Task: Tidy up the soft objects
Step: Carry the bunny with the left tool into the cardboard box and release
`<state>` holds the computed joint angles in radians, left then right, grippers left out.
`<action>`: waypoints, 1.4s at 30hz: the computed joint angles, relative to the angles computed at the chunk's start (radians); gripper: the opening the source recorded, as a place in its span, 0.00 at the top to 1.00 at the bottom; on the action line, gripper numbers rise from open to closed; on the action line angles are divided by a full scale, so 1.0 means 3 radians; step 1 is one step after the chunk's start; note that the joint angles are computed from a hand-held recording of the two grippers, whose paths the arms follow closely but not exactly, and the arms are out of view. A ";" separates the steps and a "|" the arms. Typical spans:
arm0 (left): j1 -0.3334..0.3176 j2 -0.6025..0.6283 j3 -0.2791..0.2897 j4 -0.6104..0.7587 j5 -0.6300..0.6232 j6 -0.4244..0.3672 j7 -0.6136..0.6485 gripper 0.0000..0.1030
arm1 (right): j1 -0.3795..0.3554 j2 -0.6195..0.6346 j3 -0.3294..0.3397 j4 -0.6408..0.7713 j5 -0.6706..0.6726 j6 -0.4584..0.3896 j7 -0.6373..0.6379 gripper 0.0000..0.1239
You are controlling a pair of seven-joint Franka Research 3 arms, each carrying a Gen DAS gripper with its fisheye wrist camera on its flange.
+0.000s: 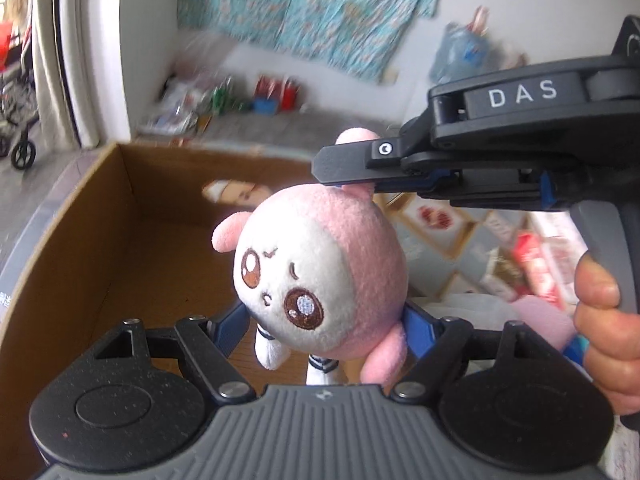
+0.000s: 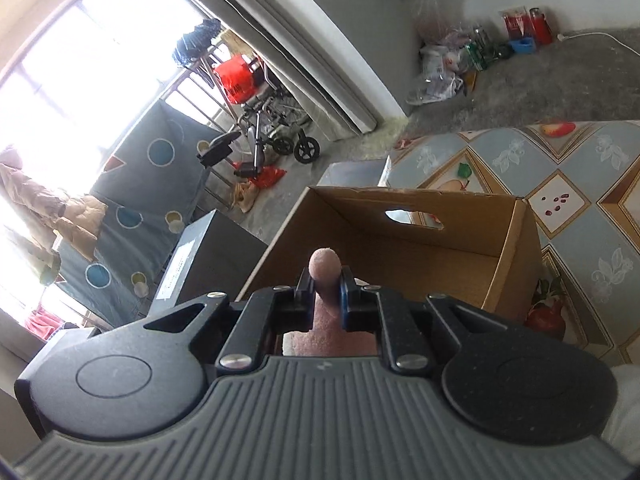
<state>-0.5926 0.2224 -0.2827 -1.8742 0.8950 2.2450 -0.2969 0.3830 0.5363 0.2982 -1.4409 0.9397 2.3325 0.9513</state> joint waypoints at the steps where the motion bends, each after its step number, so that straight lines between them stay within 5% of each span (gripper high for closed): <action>1: 0.0036 -0.0016 0.0003 -0.0062 -0.0070 0.0054 0.0022 0.21 | 0.0083 0.0149 -0.0051 0.0186 -0.0151 -0.0010 0.0101 0.92; 9: 0.0221 0.0085 0.0083 -0.0162 -0.0446 0.0333 0.0243 0.25 | 0.0442 0.0885 -0.0333 0.1133 -0.1346 -0.0117 0.0507 0.92; 19: 0.0230 0.0147 0.0125 -0.0098 -0.0512 0.0313 0.0287 0.25 | 0.0504 0.0885 -0.0386 0.1085 -0.1913 0.0254 0.0410 0.83; 24: 0.0182 0.0095 0.0114 -0.0081 -0.0452 0.0172 0.0249 0.24 | 0.0331 0.0616 -0.0184 0.0621 -0.1642 0.0661 0.0239 0.57; 32: -0.0073 -0.0052 -0.0026 0.0076 -0.0010 -0.0515 0.0027 0.19 | -0.0243 -0.0397 0.0280 -0.0731 -0.0389 0.1308 -0.0601 0.46; 37: -0.0258 -0.0017 -0.0125 0.0301 0.0283 -0.0668 -0.0087 0.15 | -0.0451 -0.1156 0.0195 -0.1465 0.0357 0.1407 -0.1177 0.45; 42: -0.0487 0.0307 -0.0110 0.0762 0.0594 -0.0532 -0.0103 0.15 | -0.0453 -0.1695 -0.0202 -0.1955 0.0203 0.1445 -0.1132 0.44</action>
